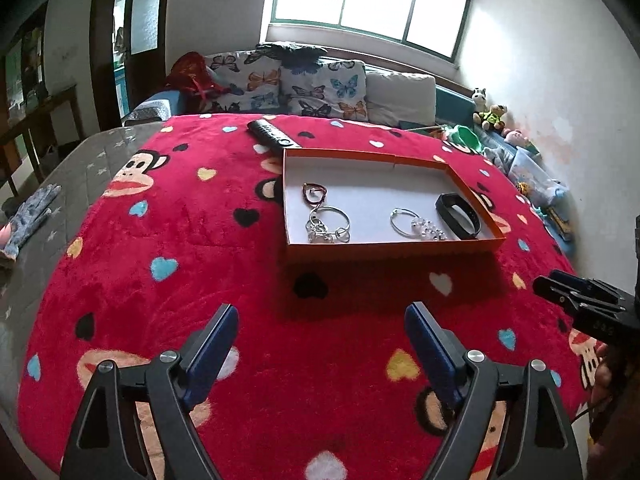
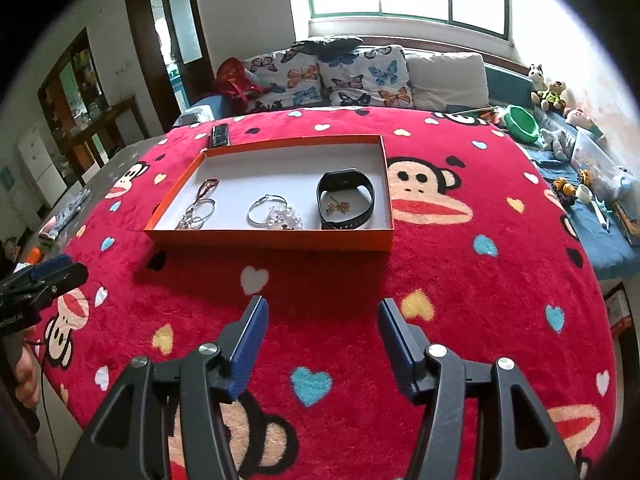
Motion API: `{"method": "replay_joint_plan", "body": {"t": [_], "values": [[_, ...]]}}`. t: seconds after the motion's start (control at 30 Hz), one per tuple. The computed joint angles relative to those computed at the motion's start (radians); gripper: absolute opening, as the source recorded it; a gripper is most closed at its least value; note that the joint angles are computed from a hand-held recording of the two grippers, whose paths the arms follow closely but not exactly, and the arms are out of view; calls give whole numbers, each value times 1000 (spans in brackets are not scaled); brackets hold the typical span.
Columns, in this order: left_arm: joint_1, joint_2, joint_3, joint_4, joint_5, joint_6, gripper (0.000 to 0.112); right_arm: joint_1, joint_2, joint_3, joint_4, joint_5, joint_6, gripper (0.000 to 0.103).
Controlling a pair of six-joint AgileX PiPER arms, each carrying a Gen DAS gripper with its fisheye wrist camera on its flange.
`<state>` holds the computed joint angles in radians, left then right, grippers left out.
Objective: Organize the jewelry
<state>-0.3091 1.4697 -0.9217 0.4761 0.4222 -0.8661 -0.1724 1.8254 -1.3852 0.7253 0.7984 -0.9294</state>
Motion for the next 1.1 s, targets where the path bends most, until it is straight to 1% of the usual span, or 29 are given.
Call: {"method": "replay_joint_plan", "body": {"t": [0.2,0.27,0.47,1.1], "values": [[-8,10,0,32,13,-47,91,10,-17,23,-2,-25,0,66],[-12,13,1,37,15,-57,91,11,-16,22,-3,-20,4,66],[-16,20,2,16,13,-49,91,26,-32,44,-22,-41,16,66],[-24,23,16,40,14,-84,91,22,-35,45,-14,-26,11,67]]}}
